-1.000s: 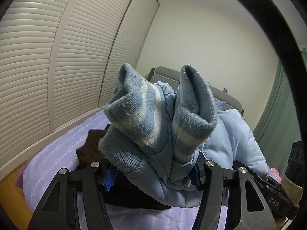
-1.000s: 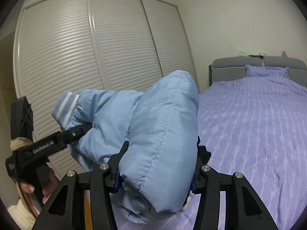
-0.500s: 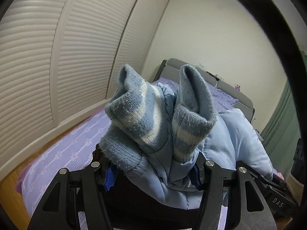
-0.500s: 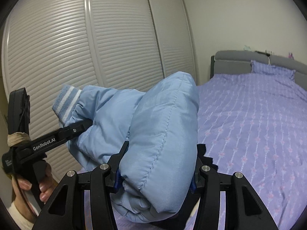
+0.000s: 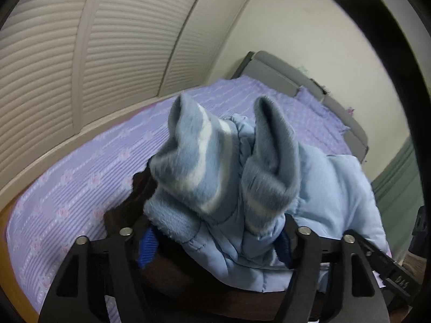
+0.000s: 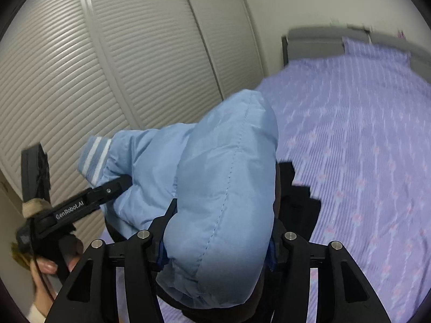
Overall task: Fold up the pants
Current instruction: 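Lower the folded pants onto the dark clothes stack and open both tools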
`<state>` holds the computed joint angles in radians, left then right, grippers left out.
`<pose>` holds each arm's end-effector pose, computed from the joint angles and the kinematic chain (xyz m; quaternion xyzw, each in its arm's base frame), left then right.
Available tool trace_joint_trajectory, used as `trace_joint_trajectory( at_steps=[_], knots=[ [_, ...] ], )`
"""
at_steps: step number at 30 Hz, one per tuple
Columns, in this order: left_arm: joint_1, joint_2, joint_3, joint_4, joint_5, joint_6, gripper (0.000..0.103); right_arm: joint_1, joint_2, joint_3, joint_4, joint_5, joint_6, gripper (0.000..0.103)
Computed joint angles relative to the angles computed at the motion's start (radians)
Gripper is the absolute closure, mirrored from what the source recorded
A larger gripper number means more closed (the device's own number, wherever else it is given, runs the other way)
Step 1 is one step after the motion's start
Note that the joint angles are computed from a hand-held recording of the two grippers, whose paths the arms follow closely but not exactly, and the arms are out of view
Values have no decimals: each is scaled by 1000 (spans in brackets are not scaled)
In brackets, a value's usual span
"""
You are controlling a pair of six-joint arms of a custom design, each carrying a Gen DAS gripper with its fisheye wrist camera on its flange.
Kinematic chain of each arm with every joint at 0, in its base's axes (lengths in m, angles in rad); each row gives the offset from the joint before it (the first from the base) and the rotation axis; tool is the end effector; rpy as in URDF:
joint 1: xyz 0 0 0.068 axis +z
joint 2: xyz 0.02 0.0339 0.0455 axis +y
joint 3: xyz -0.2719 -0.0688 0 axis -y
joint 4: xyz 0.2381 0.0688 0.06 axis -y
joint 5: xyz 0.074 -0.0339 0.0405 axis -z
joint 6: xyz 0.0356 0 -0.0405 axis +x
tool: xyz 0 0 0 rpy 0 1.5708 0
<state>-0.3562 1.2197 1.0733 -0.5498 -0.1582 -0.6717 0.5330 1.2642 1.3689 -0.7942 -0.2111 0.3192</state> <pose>0.2405 -0.0835 0.3234 -0.1749 0.8866 -0.1452 0.4028 0.2136 0.1347 0.3881 -0.1406 0.8895 0.2621 0.3468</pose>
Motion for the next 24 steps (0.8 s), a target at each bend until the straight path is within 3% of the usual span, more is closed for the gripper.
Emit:
trace_joint_trajectory(
  at_steps=[5,8,10,13,14,17,21,24],
  knots=[
    [27,15,-36,38,9,-4,27,-30,23,-39,41,-38,-8,46],
    [28,22,4,-8,6,-20,22,-65,37,-46,46,-87,2,42],
    [44,37,39,-36,25,-10,17,-82,38,-46,49,-82,-19,29],
    [60,28,69,-98,29,8,11,-85,11,-35,42,-71,-56,22],
    [50,22,88,-132,2,10,8,-93,-1,-27,36,-80,-65,22],
    [-65,19,199,-286,-249,30,4,-105,-52,-9,20,-75,-72,21],
    [-177,61,311,-441,-468,16,3,-69,-95,26,-17,32,-121,19],
    [-326,90,396,-585,-648,-82,3,-48,-154,33,-51,95,-155,18]
  ],
)
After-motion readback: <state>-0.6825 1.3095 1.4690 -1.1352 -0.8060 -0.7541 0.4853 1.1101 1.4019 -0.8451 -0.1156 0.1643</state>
